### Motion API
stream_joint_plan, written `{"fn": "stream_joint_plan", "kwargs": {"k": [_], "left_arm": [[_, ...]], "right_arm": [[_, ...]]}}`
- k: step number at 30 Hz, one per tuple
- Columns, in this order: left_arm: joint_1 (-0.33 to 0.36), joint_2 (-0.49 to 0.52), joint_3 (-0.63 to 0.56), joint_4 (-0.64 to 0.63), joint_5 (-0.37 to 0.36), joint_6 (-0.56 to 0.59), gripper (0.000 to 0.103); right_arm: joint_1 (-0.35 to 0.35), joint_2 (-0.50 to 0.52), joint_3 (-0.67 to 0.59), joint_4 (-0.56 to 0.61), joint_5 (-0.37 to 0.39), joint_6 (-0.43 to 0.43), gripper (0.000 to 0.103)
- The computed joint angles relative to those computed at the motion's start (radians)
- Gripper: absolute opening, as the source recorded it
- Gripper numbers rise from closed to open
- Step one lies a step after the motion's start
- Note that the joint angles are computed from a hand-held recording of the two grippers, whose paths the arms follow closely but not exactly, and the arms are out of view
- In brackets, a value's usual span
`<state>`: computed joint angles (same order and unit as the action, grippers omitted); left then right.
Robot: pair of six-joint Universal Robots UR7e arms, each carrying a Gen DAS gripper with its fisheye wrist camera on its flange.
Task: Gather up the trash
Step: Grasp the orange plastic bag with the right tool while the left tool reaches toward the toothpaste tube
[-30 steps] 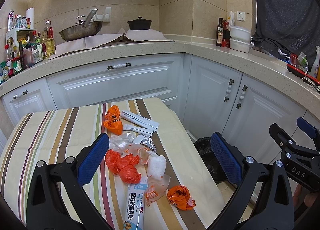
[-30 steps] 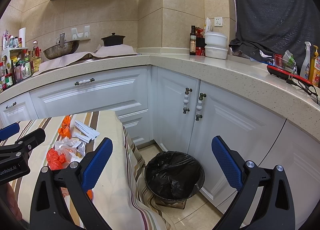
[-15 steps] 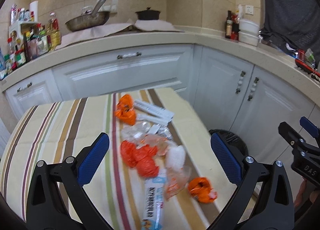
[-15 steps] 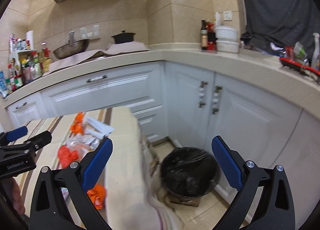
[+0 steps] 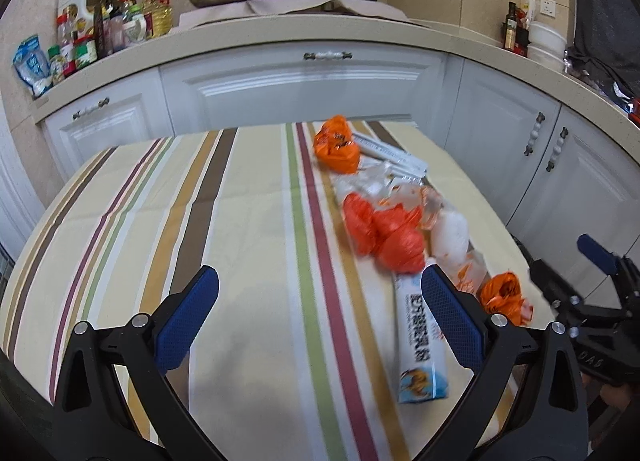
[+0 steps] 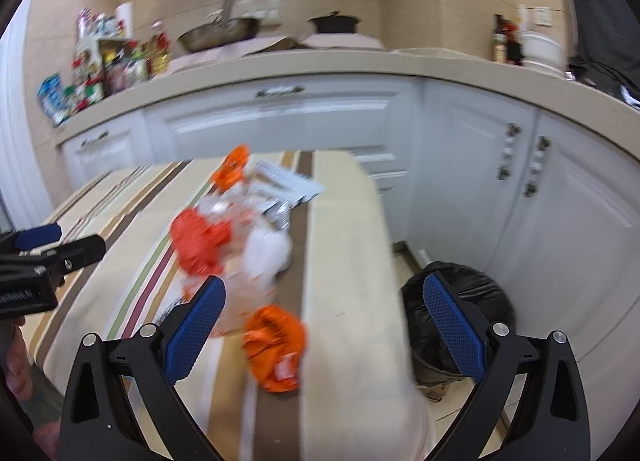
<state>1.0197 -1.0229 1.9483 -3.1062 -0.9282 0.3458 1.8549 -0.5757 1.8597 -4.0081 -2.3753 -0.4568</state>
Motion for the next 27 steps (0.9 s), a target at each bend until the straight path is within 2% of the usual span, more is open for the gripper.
{"fn": "stream_joint_plan", "kwargs": {"k": [4,7,9,10,11,12,15,19,27], "left_arm": [[0.010,-0.014,0.021,0.010,-0.019,-0.027,0.099],[0.014,-0.007,0.023,0.017,-0.027,-0.031,0.099],[0.017,-0.001,0.022,0.031,-0.028,-0.038,0.099],[0.019,0.001,0.023,0.036,-0.029,-0.041,0.099],[0.020,0.003,0.023,0.039,-0.032,-0.046,0.099],[0.021,0.005,0.023,0.040,-0.035,-0.048,0.099],[0.022,0.008,0.028,0.040,-0.042,-0.046,0.099],[0.015,0.010,0.038,0.030,-0.039,-0.043,0.099],[-0.018,0.024,0.076,-0.029,0.007,-0.028,0.099]], "right_arm": [[-0.014,0.022,-0.005,0.047,0.027,0.031,0.096],[-0.019,0.038,-0.009,0.037,0.035,0.032,0.095],[-0.021,0.042,-0.008,0.042,0.033,0.035,0.091],[-0.025,0.039,-0.004,0.047,0.041,0.039,0.078],[-0.029,0.034,0.003,0.056,0.053,0.048,0.070],[-0.033,0.028,0.007,0.075,0.059,0.062,0.058],[-0.041,0.024,0.010,0.100,0.063,0.077,0.057],[-0.043,0.024,0.021,0.100,0.076,0.062,0.043],[-0.038,0.031,0.034,0.044,0.052,0.040,0.043]]}}
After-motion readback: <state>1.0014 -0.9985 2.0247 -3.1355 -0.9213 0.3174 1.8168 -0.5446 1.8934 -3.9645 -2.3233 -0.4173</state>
